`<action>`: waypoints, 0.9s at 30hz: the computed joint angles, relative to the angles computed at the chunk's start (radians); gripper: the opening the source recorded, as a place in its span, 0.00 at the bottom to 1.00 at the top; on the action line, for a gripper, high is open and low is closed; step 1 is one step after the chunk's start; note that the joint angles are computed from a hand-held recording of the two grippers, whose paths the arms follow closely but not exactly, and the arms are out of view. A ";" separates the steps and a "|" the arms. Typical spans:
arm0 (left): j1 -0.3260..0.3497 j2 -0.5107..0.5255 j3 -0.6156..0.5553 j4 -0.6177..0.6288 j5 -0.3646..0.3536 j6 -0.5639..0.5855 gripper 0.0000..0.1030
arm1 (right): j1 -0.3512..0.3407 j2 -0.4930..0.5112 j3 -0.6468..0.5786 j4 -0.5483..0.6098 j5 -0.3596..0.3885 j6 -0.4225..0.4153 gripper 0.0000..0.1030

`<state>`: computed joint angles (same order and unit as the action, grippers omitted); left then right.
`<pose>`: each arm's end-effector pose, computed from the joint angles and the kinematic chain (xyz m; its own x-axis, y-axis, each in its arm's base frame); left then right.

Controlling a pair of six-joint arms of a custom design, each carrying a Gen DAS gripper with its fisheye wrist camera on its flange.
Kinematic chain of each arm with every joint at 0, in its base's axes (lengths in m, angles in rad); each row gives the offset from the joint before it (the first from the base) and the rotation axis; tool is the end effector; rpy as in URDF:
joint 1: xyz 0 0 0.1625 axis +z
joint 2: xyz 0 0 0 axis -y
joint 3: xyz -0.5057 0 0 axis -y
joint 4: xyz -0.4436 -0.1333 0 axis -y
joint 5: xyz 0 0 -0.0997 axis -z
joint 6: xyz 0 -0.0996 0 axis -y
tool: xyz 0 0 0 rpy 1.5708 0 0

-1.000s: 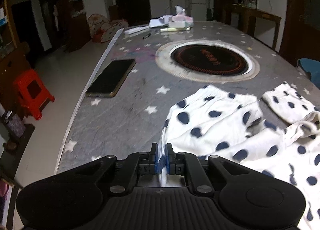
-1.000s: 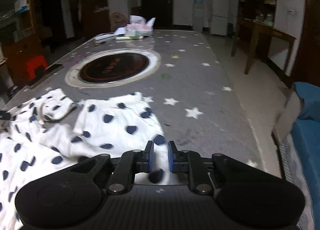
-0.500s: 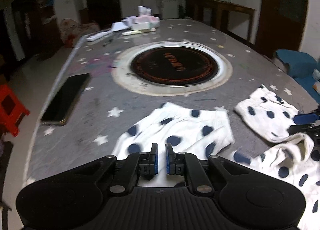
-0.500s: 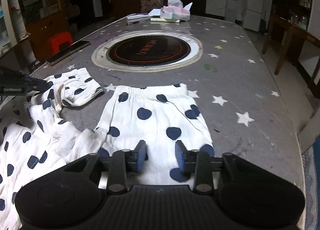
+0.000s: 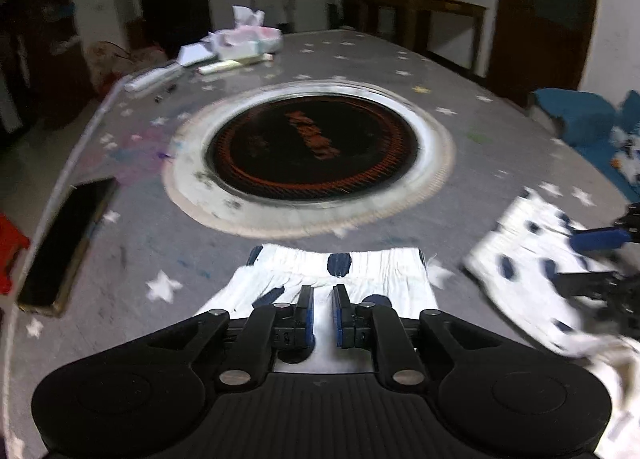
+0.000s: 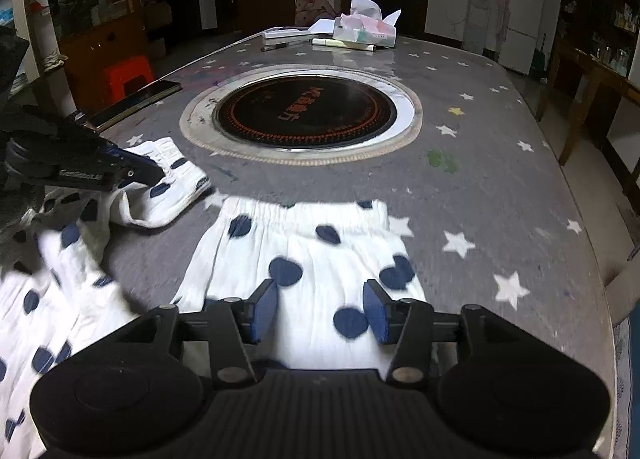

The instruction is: Fold clothes

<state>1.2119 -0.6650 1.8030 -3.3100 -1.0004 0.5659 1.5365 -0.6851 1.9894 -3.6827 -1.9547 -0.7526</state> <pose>-0.0755 -0.7339 0.0591 -0.6005 0.4222 -0.6791 0.7246 0.6466 -0.2387 0.0739 -0.6470 0.0628 -0.6858 -0.2516 0.6829 -0.6098 0.7109 -0.3505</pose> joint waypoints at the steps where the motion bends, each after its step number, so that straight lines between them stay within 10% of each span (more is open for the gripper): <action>1: -0.001 0.015 -0.014 -0.026 0.022 0.014 0.12 | 0.000 0.004 -0.012 0.006 0.000 -0.002 0.50; 11: 0.027 0.100 -0.174 -0.113 0.160 0.035 0.13 | -0.001 0.047 -0.152 0.064 -0.030 -0.010 0.50; 27: 0.043 0.136 -0.248 -0.153 0.194 -0.004 0.22 | -0.013 0.127 -0.385 0.054 -0.127 0.050 0.53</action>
<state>1.2552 -0.5294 1.5549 -3.4634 -0.8064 0.5624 1.5238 -0.5581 1.6048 -3.6290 -2.0814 -0.7026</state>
